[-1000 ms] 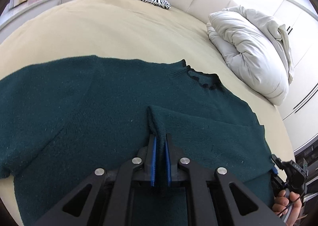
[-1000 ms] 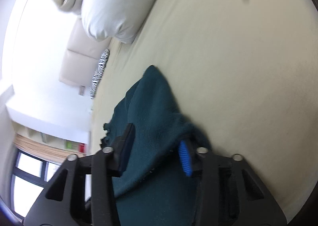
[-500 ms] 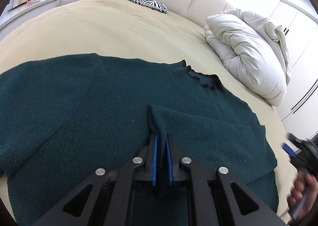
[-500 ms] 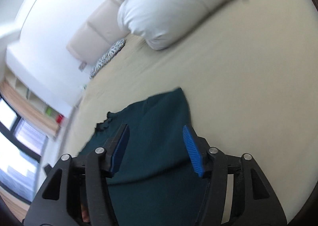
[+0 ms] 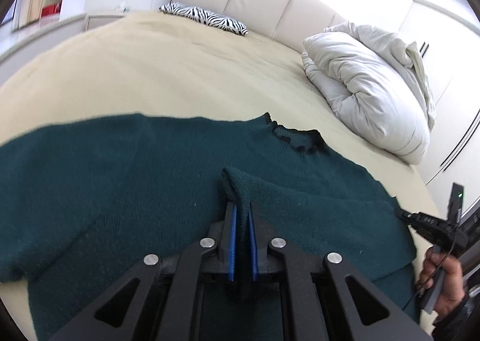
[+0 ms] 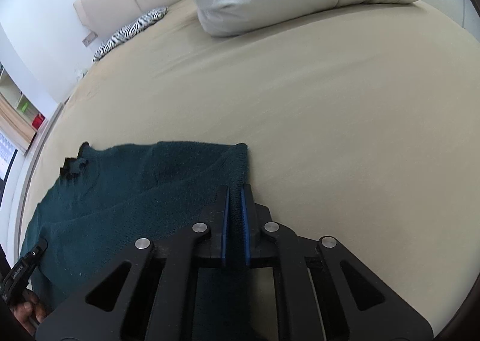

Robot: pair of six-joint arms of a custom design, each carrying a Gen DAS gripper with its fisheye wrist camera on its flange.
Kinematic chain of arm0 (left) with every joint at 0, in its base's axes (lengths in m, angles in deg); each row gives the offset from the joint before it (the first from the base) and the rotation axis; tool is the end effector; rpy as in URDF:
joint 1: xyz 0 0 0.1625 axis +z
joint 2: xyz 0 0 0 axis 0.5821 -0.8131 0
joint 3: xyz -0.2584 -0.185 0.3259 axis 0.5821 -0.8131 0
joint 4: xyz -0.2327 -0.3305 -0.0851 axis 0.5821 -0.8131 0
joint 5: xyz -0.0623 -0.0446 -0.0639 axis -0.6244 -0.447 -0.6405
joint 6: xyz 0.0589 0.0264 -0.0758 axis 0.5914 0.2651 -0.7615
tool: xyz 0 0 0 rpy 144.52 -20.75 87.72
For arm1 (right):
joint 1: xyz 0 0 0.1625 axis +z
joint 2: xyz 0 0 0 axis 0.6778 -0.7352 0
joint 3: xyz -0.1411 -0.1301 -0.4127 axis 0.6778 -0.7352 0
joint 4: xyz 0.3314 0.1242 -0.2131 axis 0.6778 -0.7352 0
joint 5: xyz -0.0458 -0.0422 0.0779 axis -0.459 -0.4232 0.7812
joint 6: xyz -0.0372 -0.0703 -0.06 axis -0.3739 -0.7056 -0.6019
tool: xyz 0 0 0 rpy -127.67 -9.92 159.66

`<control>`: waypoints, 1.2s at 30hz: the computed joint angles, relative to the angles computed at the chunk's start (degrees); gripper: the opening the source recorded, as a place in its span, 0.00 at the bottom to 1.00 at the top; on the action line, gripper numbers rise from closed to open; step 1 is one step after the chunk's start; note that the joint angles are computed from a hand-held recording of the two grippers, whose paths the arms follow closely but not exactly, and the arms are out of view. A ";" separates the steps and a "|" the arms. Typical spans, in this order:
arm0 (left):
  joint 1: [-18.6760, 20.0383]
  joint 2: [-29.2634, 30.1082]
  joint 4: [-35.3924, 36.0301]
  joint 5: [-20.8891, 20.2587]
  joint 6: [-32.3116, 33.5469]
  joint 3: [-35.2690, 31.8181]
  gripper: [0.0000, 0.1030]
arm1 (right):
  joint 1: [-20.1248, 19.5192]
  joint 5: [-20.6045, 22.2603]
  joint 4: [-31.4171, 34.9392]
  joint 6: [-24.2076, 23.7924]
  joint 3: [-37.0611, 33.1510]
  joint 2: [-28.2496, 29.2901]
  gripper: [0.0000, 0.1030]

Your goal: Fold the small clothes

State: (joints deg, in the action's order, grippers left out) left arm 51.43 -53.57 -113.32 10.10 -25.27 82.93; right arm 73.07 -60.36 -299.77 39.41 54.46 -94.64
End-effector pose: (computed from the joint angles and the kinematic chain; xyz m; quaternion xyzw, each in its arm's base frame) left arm 0.1446 -0.3630 0.3518 0.0996 0.9124 -0.3519 0.1841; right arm 0.2324 -0.3372 0.0044 -0.0193 -0.8955 0.3619 0.2585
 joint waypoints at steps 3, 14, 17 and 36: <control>2.00 2.08 -0.55 -0.40 -0.05 -0.70 0.09 | -0.35 -0.55 -2.60 0.19 -0.11 1.56 0.05; 3.49 1.94 2.08 -2.66 -0.43 -1.76 0.16 | 2.03 -4.59 2.32 5.23 -0.53 1.25 0.12; 1.51 0.15 1.78 0.23 -0.72 -0.22 0.29 | 8.48 -6.75 -0.46 4.52 -0.34 2.27 0.14; 29.99 -23.49 19.61 -19.74 -1.65 -6.81 0.69 | 23.37 -9.54 14.25 20.74 -0.07 2.14 0.50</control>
